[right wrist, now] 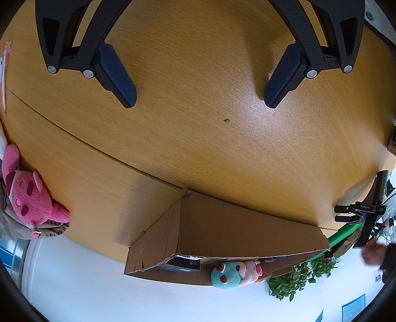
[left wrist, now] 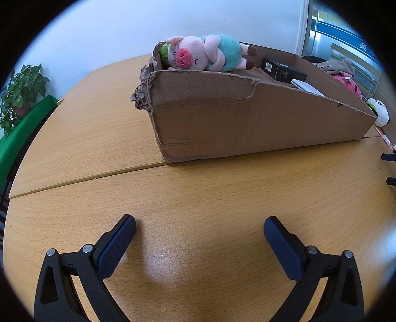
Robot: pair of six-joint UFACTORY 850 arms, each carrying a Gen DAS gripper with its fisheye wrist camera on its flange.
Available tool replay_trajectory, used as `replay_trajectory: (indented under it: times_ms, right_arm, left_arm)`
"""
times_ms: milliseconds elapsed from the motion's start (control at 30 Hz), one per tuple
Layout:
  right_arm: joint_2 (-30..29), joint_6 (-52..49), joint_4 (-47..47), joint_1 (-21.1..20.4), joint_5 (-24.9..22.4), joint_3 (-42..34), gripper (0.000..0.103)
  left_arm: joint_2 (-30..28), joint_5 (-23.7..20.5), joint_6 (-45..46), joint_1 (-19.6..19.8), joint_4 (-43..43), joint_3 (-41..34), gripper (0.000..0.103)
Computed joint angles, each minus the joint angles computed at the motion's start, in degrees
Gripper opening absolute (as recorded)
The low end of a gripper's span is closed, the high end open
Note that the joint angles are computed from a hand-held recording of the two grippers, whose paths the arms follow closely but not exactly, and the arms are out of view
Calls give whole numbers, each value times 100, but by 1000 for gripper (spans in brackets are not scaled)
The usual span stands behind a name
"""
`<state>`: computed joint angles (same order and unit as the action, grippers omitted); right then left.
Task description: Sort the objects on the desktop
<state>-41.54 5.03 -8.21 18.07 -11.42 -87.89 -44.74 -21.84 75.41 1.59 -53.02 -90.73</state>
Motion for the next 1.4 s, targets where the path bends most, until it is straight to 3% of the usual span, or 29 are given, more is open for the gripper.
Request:
replay_trajectory:
  times_ms: [1400]
  right_arm:
    - [-320, -881, 790, -112, -125, -492, 103]
  left_arm:
    - [-57, 62, -38, -36, -6, -44, 103]
